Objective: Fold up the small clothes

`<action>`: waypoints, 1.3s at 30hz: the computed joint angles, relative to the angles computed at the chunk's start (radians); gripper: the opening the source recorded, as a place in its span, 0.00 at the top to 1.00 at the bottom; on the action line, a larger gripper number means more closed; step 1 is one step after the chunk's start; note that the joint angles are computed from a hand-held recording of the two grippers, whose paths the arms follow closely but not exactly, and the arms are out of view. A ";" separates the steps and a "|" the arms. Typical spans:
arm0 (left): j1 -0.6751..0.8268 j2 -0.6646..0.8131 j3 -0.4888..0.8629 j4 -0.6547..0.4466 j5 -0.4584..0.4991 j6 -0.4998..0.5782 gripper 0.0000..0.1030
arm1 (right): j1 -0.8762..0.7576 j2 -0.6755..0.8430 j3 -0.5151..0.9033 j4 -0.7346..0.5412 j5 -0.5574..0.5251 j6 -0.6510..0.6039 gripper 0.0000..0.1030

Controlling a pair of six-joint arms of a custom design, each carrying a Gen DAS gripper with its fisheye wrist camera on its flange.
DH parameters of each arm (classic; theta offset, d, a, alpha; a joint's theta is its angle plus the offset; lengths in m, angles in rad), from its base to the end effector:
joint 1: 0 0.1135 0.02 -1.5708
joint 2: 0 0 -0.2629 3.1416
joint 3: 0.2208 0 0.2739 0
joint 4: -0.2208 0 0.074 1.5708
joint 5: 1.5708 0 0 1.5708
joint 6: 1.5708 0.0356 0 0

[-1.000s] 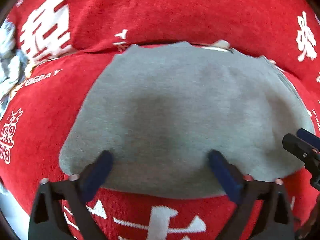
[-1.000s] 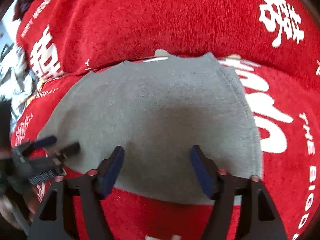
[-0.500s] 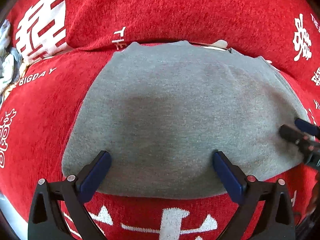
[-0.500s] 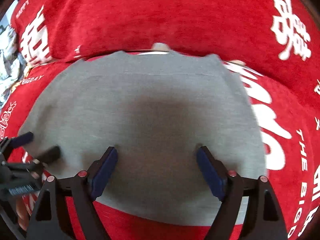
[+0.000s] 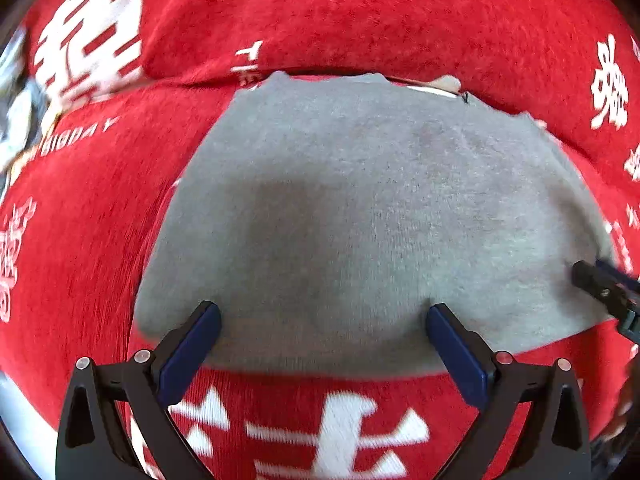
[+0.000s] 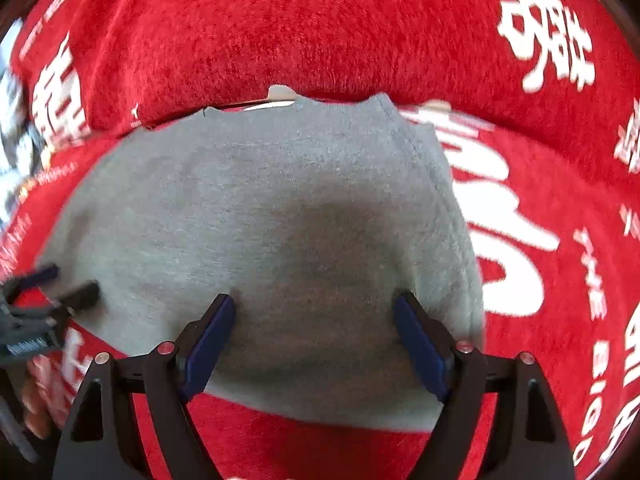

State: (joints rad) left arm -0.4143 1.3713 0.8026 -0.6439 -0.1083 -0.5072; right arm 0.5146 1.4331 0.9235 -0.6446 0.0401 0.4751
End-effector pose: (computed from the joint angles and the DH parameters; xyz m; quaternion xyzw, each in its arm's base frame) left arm 0.2430 -0.1026 0.1754 -0.0552 0.9811 -0.0314 0.1830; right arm 0.2538 0.1419 0.1957 -0.0152 0.9781 0.0809 0.1913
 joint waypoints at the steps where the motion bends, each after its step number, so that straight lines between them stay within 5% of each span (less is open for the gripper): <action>1: 0.002 -0.042 -0.013 -0.014 0.020 -0.045 0.00 | -0.008 -0.005 -0.005 0.001 -0.012 0.038 0.15; 6: -0.110 -0.314 -0.132 -0.052 0.002 -0.433 0.00 | 0.016 0.024 0.031 -0.023 0.035 0.208 0.15; 9: -0.224 -0.286 -0.122 -0.078 -0.105 -0.492 0.00 | 0.056 0.067 0.069 -0.049 0.104 0.298 0.13; 12: -0.243 -0.264 -0.135 -0.070 -0.141 -0.472 0.00 | 0.091 0.082 0.064 -0.027 0.134 0.268 0.01; 19: -0.221 -0.310 -0.209 -0.053 -0.167 -0.424 0.00 | 0.165 0.030 -0.016 0.036 0.226 0.181 0.01; 24: -0.240 -0.317 -0.209 -0.076 -0.220 -0.392 0.00 | 0.209 0.027 -0.006 -0.039 0.226 0.097 0.01; 30: -0.249 -0.329 -0.199 -0.087 -0.266 -0.320 0.00 | 0.232 -0.194 -0.111 -0.077 0.180 0.103 0.00; 35: -0.168 -0.340 -0.211 -0.053 -0.219 -0.244 0.00 | 0.171 -0.331 -0.162 -0.147 0.153 0.110 0.00; 39: -0.023 -0.337 -0.220 0.016 -0.086 -0.124 0.00 | 0.092 -0.395 -0.190 -0.177 0.131 0.103 0.00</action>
